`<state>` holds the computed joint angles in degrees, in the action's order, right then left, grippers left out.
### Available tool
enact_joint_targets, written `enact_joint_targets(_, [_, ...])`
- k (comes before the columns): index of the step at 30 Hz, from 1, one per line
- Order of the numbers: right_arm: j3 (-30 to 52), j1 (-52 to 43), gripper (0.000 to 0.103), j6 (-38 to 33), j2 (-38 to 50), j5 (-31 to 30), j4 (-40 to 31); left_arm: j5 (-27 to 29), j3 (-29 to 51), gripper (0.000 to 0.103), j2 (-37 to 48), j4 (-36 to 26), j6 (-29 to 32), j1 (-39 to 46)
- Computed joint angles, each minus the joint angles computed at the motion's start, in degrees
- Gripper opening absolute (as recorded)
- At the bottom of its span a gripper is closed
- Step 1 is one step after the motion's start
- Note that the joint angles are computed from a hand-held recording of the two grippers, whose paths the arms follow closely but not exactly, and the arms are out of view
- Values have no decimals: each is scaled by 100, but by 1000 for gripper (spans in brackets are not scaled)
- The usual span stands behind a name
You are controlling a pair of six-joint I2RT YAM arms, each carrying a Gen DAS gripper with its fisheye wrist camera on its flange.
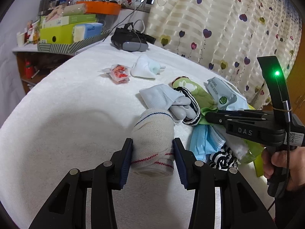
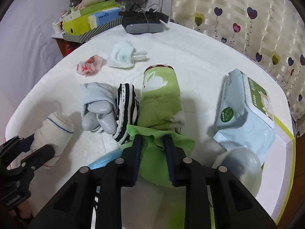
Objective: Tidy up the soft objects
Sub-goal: 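Carry the white sock and green cloth into the white box with both tools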
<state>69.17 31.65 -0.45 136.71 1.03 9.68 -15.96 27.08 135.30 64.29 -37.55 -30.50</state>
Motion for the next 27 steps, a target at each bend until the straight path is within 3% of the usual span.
enact_joint_targets(1, [-25, -2, 16, 0, -8, -19, 40, -3, -11, 41, -6, 6, -5, 0])
enact_joint_targets(2, [-73, -2, 6, 18, -36, -31, 110, -1, -11, 41, -8, 12, 4, 9])
enact_joint_targets(3, [-157, -10, 5, 22, -86, -18, 202, -17, -30, 41, -16, 36, 8, 3])
enact_joint_targets(16, [-1536, -186, 5, 125, -1227, -665, 1340, -386, -226, 41, -497, -162, -81, -331])
enact_joint_targets(27, [-2891, -408, 5, 105, -2352, -1151, 2387, -906, -172, 41, -1394, -930, -116, -963])
